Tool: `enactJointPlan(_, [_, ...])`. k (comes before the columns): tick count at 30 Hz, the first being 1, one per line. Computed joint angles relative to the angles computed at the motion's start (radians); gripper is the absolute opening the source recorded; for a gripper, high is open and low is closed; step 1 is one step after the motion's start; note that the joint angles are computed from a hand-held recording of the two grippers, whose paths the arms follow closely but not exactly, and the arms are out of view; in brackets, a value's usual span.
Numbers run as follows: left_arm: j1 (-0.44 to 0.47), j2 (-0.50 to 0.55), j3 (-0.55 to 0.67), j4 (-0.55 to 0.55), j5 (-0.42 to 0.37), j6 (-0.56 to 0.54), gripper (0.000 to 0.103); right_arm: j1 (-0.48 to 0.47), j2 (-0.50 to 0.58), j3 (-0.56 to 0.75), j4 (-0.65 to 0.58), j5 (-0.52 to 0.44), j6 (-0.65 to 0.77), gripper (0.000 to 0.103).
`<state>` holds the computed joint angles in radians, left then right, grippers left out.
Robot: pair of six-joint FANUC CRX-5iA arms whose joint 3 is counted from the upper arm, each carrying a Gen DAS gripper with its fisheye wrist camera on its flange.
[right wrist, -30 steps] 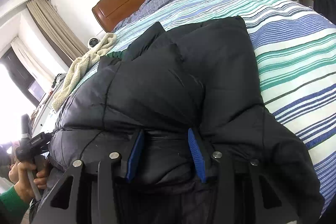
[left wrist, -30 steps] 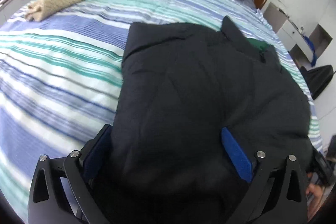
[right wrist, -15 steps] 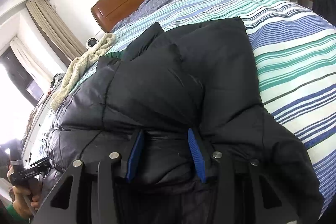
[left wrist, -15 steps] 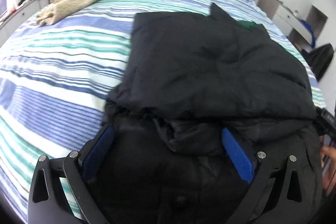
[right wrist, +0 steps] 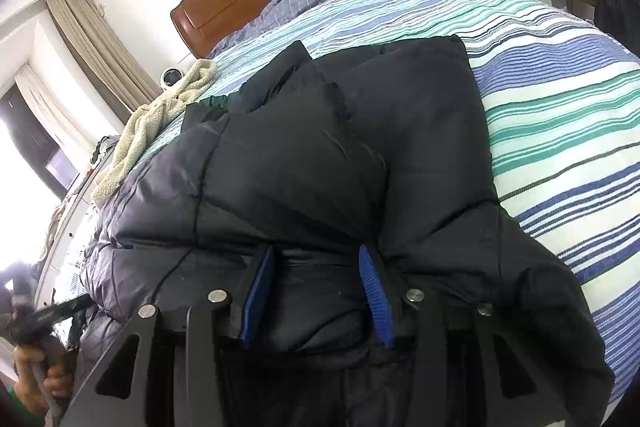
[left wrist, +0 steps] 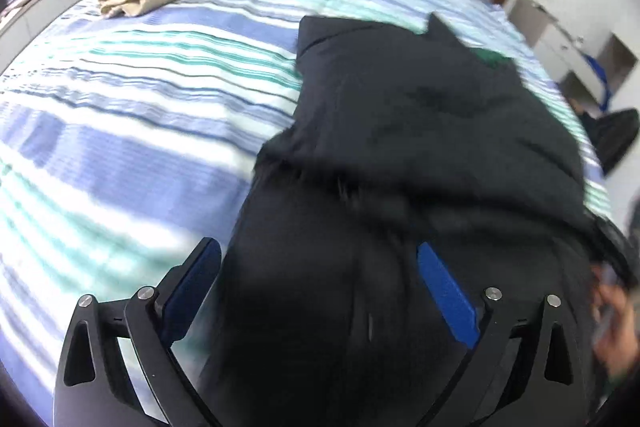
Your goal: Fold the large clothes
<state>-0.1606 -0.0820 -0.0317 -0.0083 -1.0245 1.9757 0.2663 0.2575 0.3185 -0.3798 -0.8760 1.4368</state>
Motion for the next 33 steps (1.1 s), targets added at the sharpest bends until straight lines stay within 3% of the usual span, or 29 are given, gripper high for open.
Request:
enactJointPlan(4, [0.027,-0.173,-0.069,-0.009,-0.053,-0.092,0.1,0.005,-0.026,0.031,0.063,-0.098,-0.056,0.048])
enactJointPlan(8, [0.012,-0.293,-0.091,-0.084,-0.143,-0.102,0.1,0.007,-0.159,-0.044,0.07,-0.131,-0.025,0.049])
enactJointPlan(13, [-0.159,-0.265,-0.095,-0.195,-0.136,-0.034,0.101,0.086,-0.326,-0.169,0.119,-0.253,0.094,0.053])
enactJointPlan(16, [-0.258,-0.196,-0.089,-0.246,-0.203,0.019,0.1,0.16,-0.419,-0.287,0.197,-0.287,0.036,0.053])
enactJointPlan(18, [-0.303,-0.205,-0.116,-0.296,-0.218,0.091,0.1,0.201,-0.48,-0.376,0.25,-0.314,-0.038,0.053])
enactJointPlan(22, [-0.257,-0.245,-0.144,-0.227,-0.225,0.085,0.101,0.232,-0.612,-0.519,0.312,-0.224,-0.135,0.053])
enactJointPlan(26, [-0.249,-0.256,-0.143,-0.22,-0.262,0.057,0.102,0.249,-0.629,-0.543,0.345,-0.21,-0.161,0.053])
enactJointPlan(33, [-0.271,-0.325,-0.13,-0.241,-0.389,0.072,0.102,0.278,-0.662,-0.529,0.377,-0.309,-0.149,0.053])
